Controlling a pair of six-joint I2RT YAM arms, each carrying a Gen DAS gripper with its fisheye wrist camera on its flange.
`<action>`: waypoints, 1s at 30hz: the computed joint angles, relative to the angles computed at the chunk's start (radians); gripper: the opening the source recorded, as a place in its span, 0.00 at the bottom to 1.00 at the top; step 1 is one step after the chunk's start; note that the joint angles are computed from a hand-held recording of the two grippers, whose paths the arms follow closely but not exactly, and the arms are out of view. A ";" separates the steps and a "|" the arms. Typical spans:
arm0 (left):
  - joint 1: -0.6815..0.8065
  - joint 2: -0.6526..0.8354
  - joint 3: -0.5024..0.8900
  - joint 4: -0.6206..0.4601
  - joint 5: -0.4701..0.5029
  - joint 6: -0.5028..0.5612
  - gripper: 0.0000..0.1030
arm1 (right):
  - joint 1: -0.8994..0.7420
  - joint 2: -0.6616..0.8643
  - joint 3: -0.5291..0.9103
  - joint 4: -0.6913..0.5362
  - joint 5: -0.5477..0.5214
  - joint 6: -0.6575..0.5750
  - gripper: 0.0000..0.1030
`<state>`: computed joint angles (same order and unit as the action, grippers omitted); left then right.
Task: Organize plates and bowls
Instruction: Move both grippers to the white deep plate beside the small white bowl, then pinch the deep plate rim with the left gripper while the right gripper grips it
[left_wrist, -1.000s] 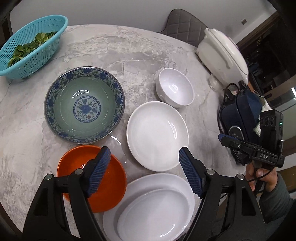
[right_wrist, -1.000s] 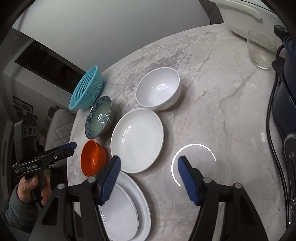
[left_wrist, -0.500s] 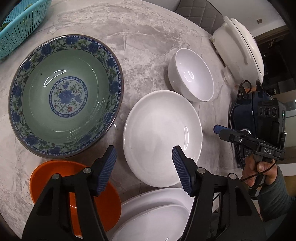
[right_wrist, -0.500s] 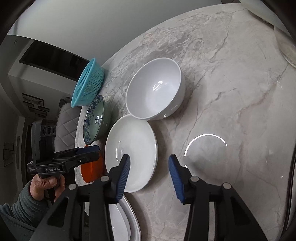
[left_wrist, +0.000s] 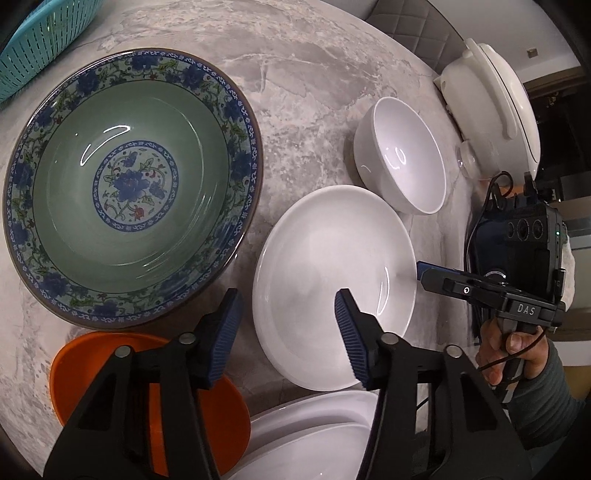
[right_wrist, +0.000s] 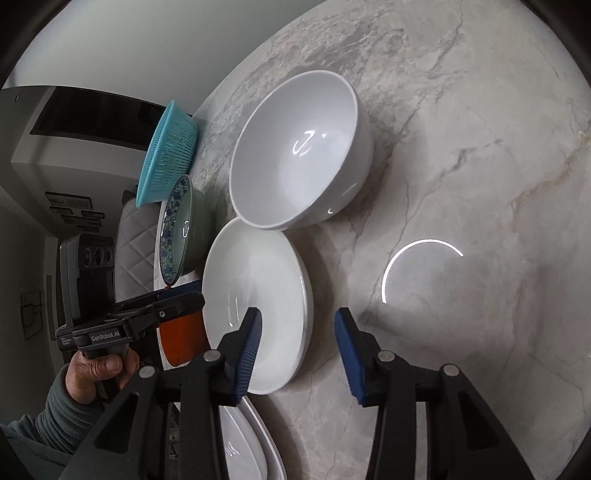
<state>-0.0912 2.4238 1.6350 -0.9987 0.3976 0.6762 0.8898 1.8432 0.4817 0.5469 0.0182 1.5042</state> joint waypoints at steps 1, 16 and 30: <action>-0.002 0.001 0.001 -0.007 0.002 0.005 0.41 | -0.001 0.005 0.003 0.004 -0.001 0.004 0.43; -0.047 0.039 0.028 -0.004 -0.081 0.035 0.16 | -0.002 0.071 0.029 0.037 -0.026 0.045 0.35; -0.080 0.033 -0.013 0.040 -0.106 0.038 0.12 | -0.002 0.100 0.084 -0.070 -0.043 0.066 0.08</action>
<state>-0.1710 2.4569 1.6219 -0.9585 0.2912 0.7144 0.8875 1.9437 0.5656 0.4770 -0.0247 1.5699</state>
